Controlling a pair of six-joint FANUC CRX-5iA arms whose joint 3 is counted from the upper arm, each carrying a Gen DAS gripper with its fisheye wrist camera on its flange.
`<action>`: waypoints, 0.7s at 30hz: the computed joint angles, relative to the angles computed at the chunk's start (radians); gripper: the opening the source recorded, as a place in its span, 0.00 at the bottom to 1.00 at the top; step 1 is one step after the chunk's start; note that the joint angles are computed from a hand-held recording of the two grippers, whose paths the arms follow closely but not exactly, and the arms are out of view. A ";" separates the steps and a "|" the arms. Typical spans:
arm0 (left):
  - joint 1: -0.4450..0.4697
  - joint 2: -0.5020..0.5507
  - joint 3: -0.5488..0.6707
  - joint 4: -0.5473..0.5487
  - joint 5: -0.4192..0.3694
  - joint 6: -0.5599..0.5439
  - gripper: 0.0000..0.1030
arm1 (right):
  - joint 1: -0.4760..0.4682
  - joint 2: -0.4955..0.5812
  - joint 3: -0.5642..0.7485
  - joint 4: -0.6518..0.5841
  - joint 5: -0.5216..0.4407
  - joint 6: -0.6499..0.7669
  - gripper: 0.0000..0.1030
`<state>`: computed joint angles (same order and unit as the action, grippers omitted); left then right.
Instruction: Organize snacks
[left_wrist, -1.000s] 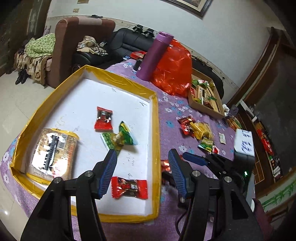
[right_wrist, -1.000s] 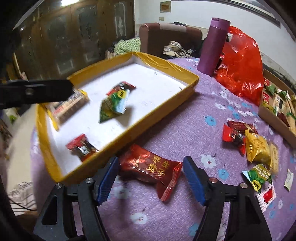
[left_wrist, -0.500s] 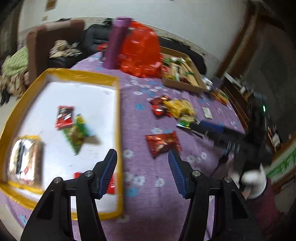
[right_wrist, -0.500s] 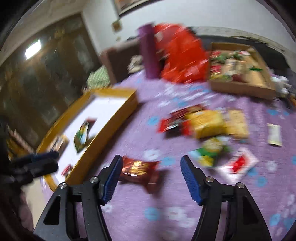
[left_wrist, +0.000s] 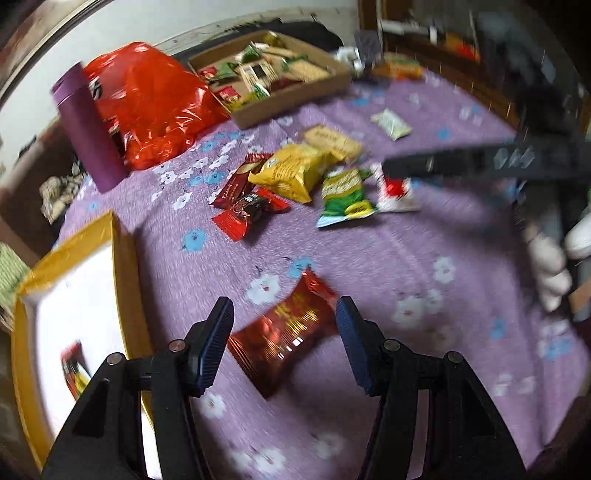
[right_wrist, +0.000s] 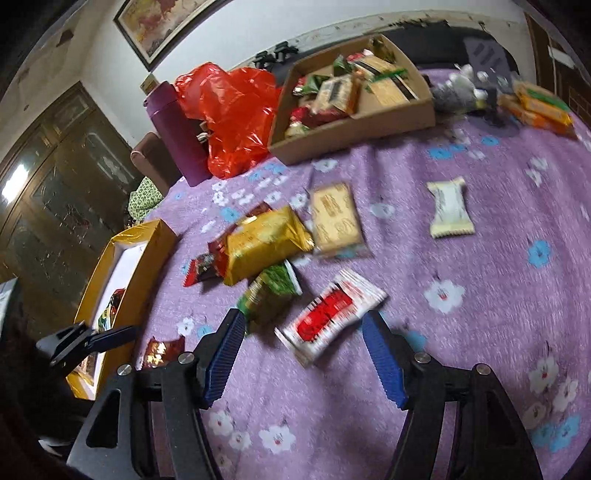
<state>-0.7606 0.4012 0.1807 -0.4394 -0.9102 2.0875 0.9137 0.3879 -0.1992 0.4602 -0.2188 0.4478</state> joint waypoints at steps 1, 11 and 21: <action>0.008 0.003 -0.003 0.016 0.006 -0.026 0.55 | -0.001 0.009 0.003 0.039 0.010 -0.032 0.67; 0.009 0.069 0.053 0.058 -0.013 -0.088 0.70 | 0.051 0.171 0.334 -0.253 -0.281 0.292 0.65; 0.034 0.000 -0.054 0.121 0.103 0.038 0.19 | 0.061 0.193 0.324 -0.161 -0.307 0.195 0.31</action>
<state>-0.7262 0.4014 0.1262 -0.3188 -0.8068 2.1259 0.9742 0.5813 0.1245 0.2995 -0.5259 0.6431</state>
